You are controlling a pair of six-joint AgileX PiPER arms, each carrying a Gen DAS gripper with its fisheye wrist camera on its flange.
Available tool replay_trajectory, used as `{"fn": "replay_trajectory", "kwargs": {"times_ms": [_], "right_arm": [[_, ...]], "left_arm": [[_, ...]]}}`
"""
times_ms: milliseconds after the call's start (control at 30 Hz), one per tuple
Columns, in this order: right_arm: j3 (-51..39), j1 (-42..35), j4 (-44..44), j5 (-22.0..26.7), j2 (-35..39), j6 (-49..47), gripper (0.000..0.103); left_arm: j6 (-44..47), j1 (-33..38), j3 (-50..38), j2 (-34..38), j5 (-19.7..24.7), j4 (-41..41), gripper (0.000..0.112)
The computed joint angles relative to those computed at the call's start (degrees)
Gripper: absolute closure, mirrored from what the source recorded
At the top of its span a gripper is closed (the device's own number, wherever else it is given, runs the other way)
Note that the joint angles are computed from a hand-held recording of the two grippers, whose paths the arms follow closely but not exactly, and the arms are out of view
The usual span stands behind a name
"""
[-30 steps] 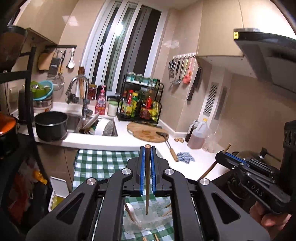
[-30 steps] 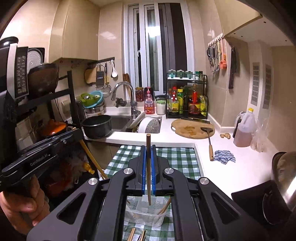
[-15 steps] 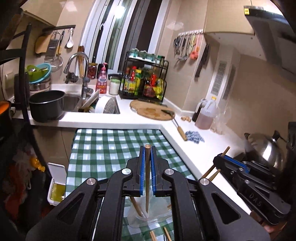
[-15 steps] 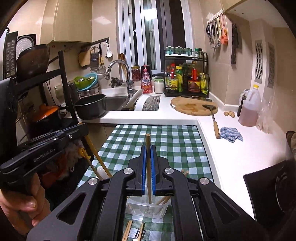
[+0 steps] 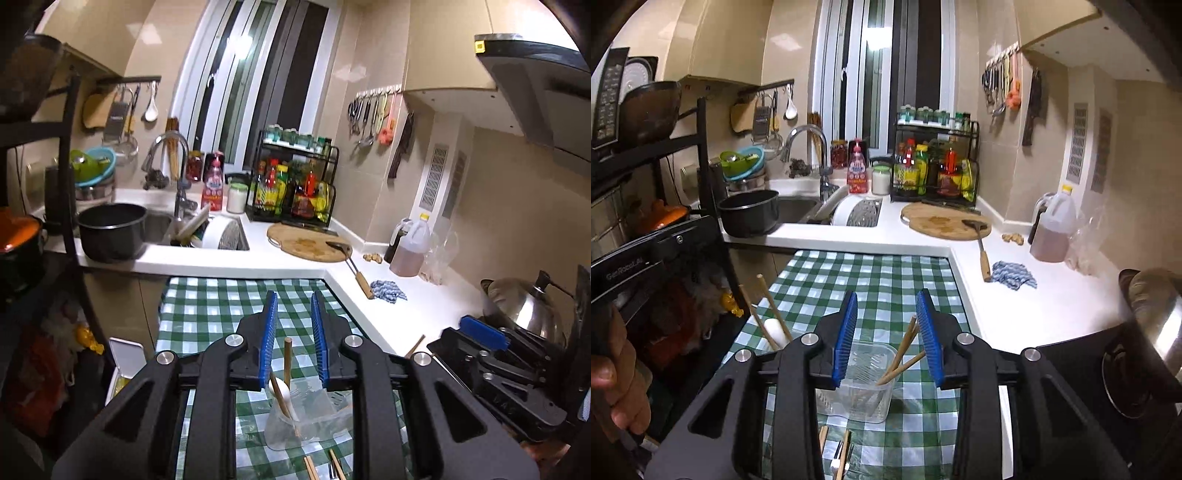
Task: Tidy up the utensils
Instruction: 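Lower both chopsticks into the container and open both grippers, then move both open grippers back down to the utensils on the cloth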
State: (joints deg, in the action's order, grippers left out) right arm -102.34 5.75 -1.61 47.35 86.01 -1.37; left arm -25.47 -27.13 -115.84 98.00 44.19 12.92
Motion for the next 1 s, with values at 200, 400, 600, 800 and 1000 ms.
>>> {"fn": "replay_trajectory", "kwargs": {"times_ms": [200, 400, 600, 800, 1000], "right_arm": [[14.7, -0.7, 4.8, -6.4, -13.5, -5.0, 0.068], [29.2, -3.1, 9.3, -11.5, -24.3, -10.0, 0.068], [39.6, -11.9, 25.2, -10.4, -30.2, -24.0, 0.068], [50.2, -18.8, 38.7, -7.1, -33.9, -38.1, 0.083], [57.7, -23.6, 48.1, -9.1, -34.6, -47.0, 0.096]], "left_arm": [[-7.4, -4.5, 9.6, -7.3, -2.2, 9.9, 0.094], [-19.1, -11.4, 22.2, -13.6, -2.4, 24.7, 0.094], [-33.5, -19.0, 36.9, -21.7, 0.8, 36.0, 0.094], [-53.6, -31.0, 51.7, -29.4, 8.1, 49.2, 0.094], [-67.8, -33.7, 62.3, -29.4, 8.4, 50.1, 0.095]]}}
